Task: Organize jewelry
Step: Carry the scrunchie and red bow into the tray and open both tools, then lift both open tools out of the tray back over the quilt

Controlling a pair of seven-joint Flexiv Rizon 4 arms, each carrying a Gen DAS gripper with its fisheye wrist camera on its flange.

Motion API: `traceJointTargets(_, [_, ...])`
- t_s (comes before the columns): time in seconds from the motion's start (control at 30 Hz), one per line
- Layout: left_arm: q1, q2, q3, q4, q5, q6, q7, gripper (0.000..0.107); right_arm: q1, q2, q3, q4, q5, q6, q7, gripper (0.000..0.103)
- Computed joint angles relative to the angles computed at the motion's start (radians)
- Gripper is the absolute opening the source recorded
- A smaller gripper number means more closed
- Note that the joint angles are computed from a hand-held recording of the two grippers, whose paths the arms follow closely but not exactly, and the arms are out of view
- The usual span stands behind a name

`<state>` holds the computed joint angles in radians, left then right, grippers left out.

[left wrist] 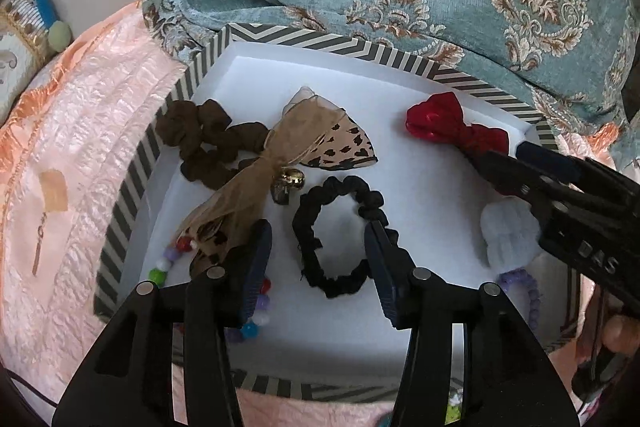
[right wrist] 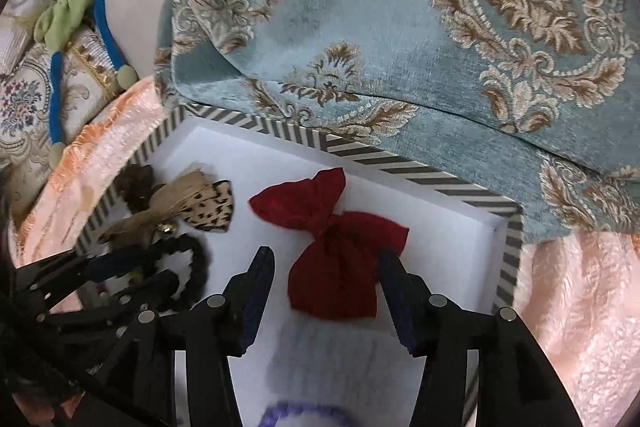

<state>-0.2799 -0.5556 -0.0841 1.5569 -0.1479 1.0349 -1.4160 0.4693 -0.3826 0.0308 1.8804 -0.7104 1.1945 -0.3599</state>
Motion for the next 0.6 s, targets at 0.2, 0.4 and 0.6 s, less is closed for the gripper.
traceJointTargets(0.2, [-0.002,0.052,0.01,0.063,0.017,0.038,-0.007,0.048,0.021,0.068,-0.014,0.062,-0.086,0.013,0.133,0.055])
traceJointTargets(0.4, [-0.006,0.119,0.026,0.141,0.049,0.099,-0.017,0.048,0.013,0.133,0.032,0.116,-0.139,-0.017,0.23,0.056])
traceJointTargets(0.6, [-0.012,0.198,0.035,0.224,0.082,0.148,-0.035,0.048,0.008,0.201,0.082,0.174,-0.204,-0.036,0.369,0.058])
